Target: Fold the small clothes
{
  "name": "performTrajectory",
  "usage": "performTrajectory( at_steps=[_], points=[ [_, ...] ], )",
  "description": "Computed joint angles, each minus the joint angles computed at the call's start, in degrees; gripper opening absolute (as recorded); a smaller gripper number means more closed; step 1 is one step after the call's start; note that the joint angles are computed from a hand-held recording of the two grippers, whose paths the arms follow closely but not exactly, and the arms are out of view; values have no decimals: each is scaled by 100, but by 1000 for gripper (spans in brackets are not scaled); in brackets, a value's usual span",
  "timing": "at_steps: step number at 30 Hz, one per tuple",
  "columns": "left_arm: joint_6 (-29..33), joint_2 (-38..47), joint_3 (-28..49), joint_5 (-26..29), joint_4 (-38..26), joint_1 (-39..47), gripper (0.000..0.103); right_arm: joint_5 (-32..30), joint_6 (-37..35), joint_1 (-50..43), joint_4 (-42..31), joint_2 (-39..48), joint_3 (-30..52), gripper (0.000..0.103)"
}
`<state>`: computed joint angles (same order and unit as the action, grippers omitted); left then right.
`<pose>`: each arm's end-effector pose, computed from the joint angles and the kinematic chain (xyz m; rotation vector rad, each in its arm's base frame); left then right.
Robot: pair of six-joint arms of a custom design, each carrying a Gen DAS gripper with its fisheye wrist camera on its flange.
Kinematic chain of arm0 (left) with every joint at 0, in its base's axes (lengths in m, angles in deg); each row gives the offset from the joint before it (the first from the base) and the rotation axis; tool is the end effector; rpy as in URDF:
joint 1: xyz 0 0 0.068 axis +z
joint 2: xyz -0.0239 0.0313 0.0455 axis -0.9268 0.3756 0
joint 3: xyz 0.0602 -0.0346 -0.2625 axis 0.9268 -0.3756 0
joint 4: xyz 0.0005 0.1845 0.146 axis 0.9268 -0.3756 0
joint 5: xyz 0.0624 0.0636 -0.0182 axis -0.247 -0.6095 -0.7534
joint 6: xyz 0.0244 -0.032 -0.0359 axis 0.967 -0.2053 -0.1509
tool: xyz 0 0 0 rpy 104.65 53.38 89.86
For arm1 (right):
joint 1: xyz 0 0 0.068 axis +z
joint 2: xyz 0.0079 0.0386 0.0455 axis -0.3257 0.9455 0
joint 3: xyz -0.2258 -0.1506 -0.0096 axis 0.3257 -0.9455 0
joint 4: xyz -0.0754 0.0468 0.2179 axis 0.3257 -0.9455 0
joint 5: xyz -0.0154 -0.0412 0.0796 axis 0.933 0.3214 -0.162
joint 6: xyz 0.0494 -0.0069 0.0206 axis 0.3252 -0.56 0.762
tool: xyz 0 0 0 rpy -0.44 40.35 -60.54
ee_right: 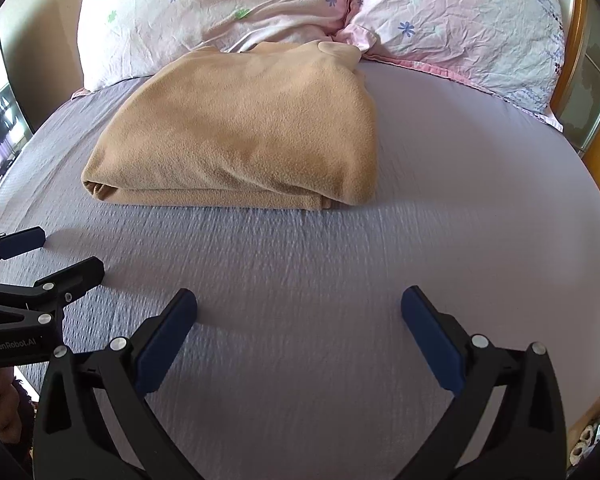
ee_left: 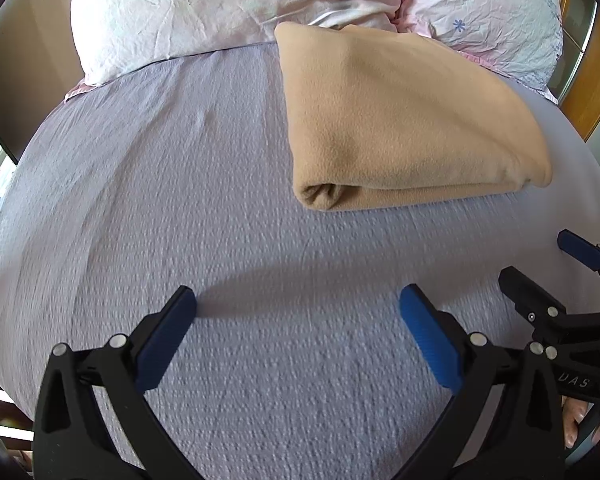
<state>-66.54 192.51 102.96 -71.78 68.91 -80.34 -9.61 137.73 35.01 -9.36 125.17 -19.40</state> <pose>0.2779 -0.0642 0.1012 0.5320 2.5942 -0.1312 0.2292 0.2854 0.0881 0.2705 2.5371 -0.0437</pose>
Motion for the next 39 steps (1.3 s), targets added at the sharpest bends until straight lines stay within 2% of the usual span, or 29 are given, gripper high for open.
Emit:
performTrajectory(
  at_steps=[39],
  points=[
    [56,-10,-26,27,49,19,101,-41,38,-4,-91,1,51,102]
  ],
)
